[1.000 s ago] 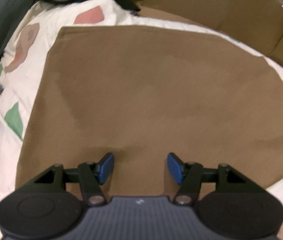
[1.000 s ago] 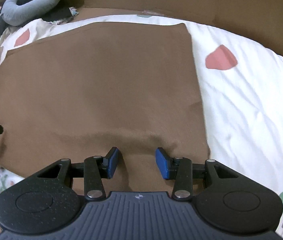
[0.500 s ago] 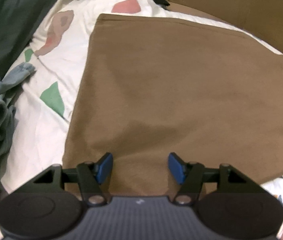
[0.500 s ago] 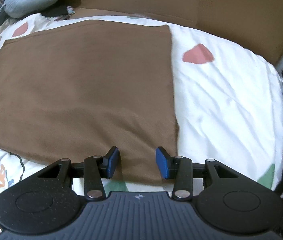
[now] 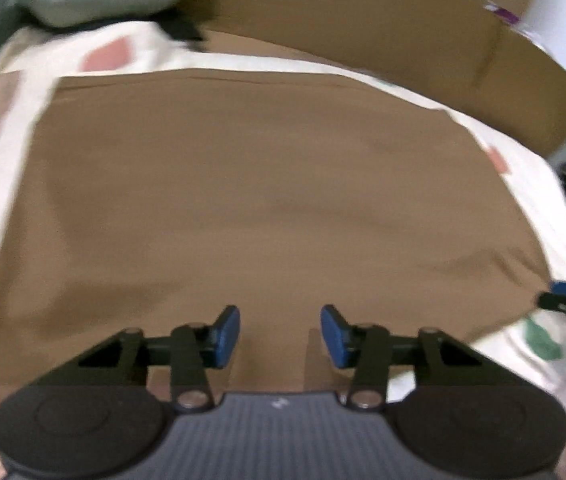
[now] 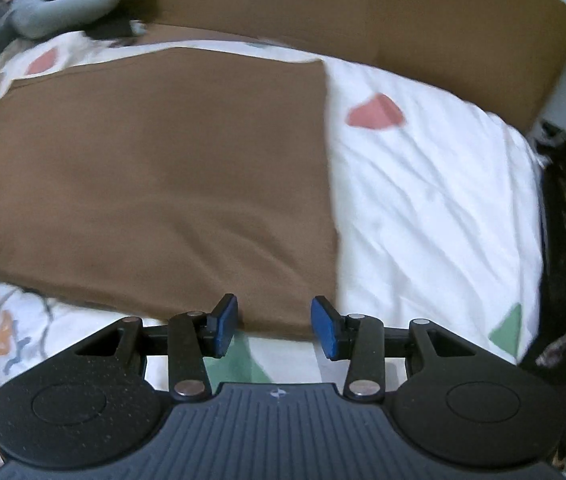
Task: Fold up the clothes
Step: 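Move both grippers down to the edge of the brown shirt bundle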
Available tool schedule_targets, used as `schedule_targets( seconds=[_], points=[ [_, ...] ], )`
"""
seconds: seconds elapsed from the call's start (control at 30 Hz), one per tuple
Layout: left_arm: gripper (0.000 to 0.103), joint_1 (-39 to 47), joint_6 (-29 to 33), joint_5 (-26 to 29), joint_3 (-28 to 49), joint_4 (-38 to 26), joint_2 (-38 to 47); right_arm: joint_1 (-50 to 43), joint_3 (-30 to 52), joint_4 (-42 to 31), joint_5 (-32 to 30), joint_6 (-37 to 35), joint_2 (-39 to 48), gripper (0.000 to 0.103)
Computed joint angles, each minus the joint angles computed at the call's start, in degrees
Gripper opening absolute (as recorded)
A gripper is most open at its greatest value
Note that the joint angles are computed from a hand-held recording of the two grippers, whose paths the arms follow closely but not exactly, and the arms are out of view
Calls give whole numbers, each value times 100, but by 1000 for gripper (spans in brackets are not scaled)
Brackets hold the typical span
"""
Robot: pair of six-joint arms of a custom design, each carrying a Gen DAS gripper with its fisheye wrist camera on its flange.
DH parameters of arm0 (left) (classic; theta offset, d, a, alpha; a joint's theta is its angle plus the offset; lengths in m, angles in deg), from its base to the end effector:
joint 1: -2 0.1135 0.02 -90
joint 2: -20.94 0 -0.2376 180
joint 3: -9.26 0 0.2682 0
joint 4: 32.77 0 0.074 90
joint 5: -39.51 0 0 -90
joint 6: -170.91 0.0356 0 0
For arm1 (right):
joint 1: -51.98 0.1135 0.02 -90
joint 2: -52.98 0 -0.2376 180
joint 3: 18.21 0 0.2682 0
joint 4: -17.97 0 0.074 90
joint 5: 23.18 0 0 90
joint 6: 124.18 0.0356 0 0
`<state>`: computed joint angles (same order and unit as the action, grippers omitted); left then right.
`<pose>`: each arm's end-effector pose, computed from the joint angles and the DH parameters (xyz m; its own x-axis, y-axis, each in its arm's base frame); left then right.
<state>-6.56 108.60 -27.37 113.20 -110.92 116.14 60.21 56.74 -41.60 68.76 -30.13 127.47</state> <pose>0.3382 -0.0650 0.2910 -0.6926 0.5364 -0.4822 0.6723 0.7223 -0.1621 0.2782 0.0390 0.2506 -0.8561 -0.0525 -0.5142 -0.0656 0.9978 0.0073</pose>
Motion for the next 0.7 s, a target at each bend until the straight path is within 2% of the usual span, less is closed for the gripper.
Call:
schedule_targets(
  seconds=[0.2, 0.37, 0.47, 0.6, 0.7],
  points=[
    [38, -406, -72, 182, -333, 62, -206, 332, 355, 142, -82, 59, 382, 48],
    [37, -699, -331, -64, -892, 317, -574, 705, 624, 226, -102, 300, 745, 48],
    [37, -587, -269, -106, -1060, 518, -530, 954, 685, 258, -99, 385, 908, 48],
    [38, -586, -252, -244, -1496, 798, -856, 1245, 697, 232, -30, 311, 1079, 48],
    [38, -568, -235, -271, -1571, 784, -963, 1471, 740, 65, 214, 195, 1174, 50]
  ],
)
